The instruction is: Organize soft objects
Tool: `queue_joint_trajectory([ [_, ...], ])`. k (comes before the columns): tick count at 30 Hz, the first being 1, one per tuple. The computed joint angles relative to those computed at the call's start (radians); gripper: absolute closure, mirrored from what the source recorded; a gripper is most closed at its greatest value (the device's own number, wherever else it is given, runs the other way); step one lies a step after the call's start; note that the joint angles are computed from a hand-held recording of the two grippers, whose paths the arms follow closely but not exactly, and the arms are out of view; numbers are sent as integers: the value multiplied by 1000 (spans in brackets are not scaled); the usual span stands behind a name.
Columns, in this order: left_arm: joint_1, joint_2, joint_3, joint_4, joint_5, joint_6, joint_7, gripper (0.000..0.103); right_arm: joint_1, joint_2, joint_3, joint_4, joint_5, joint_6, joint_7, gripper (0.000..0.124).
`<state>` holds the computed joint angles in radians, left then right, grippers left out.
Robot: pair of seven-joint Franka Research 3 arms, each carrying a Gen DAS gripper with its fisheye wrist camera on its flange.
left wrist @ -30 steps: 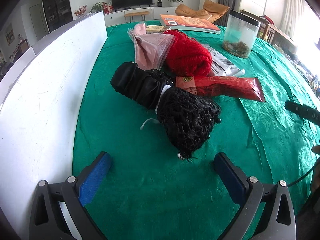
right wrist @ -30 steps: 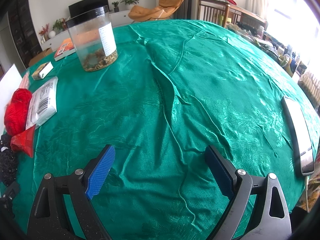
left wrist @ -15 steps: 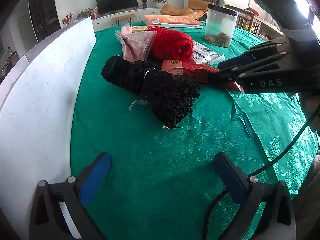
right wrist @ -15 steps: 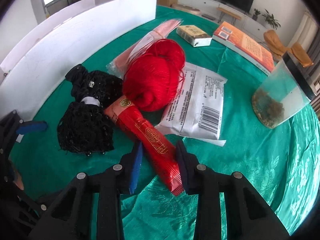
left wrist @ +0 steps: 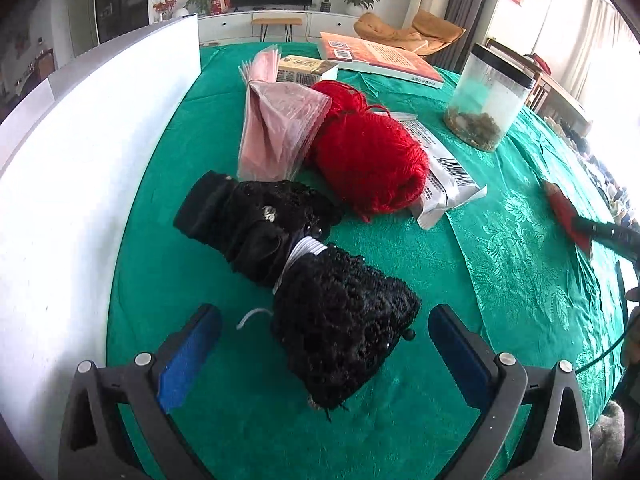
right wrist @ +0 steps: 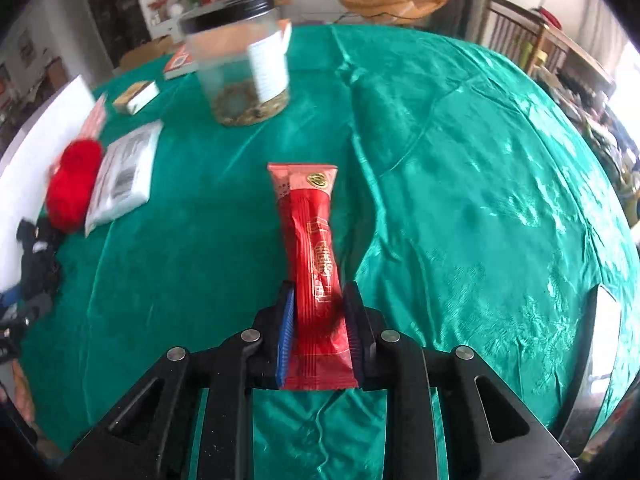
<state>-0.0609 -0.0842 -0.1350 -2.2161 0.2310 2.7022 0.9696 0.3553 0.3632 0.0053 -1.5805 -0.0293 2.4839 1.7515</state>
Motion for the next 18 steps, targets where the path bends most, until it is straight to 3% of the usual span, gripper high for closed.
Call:
queue_joint_trajectory([
  [2, 6, 16, -4, 20, 54, -21, -13, 0, -31, 38, -1, 21, 79, 142, 65, 99],
  [3, 9, 18, -6, 19, 84, -19, -24, 0, -33, 45, -10, 10, 104, 219, 110, 87],
  [4, 11, 17, -7, 13, 116, -11, -38, 0, -13, 49, -39, 7, 92, 249, 179, 60],
  [5, 14, 16, -9, 7, 150, -3, -60, 0, -2, 42, -52, -1, 85, 250, 219, 51],
  [7, 17, 25, -14, 16, 204, -11, -104, 0, 11, 4, -50, -56, 57, 270, 222, 50],
  [10, 16, 31, -12, 22, 228, -11, -133, 0, 95, -50, -105, -107, -145, 185, 301, 49],
  [13, 14, 30, -9, 21, 227, -8, -131, 0, 89, -68, -63, -147, -190, 146, 301, 49],
  [18, 12, 31, -8, 22, 229, -9, -133, 0, 115, -65, -63, -158, -354, 137, 352, 43],
])
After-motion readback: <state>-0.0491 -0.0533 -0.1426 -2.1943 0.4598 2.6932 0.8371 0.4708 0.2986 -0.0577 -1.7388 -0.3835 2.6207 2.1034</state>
